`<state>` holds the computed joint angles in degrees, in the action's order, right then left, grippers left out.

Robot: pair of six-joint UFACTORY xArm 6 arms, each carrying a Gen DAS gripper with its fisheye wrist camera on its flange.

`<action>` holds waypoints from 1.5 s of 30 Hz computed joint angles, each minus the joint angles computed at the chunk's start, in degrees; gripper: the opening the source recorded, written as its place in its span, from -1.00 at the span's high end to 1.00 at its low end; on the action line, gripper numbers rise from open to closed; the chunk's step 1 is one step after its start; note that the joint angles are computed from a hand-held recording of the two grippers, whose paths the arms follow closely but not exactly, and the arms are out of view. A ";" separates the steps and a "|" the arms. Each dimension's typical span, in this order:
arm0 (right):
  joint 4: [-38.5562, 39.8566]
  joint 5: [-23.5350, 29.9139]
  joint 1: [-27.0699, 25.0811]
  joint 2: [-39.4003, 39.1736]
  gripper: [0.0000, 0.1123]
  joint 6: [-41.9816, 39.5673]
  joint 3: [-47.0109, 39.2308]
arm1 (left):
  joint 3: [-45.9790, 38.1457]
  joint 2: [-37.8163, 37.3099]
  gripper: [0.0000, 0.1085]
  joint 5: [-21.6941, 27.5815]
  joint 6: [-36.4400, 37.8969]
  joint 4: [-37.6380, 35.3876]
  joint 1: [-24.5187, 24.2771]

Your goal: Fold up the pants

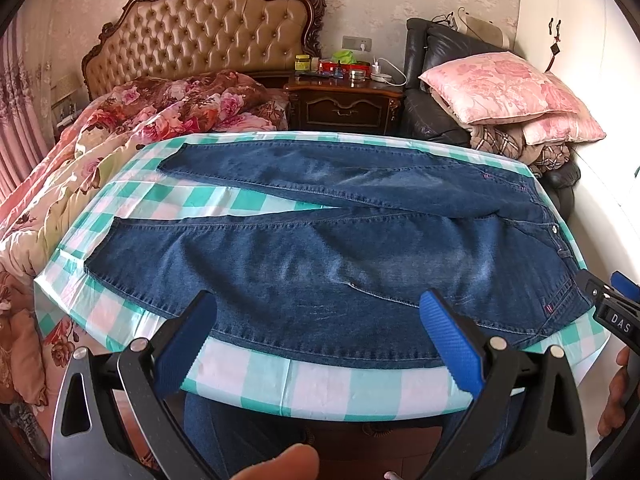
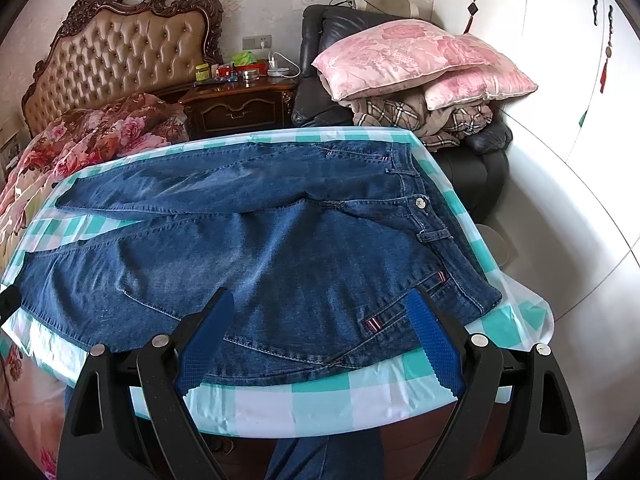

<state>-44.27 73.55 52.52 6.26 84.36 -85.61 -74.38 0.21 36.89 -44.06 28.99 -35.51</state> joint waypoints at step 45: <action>17.52 -18.78 -33.04 7.76 -0.51 -25.99 -5.90 | 2.02 4.93 -0.87 -10.02 11.96 -16.86 5.85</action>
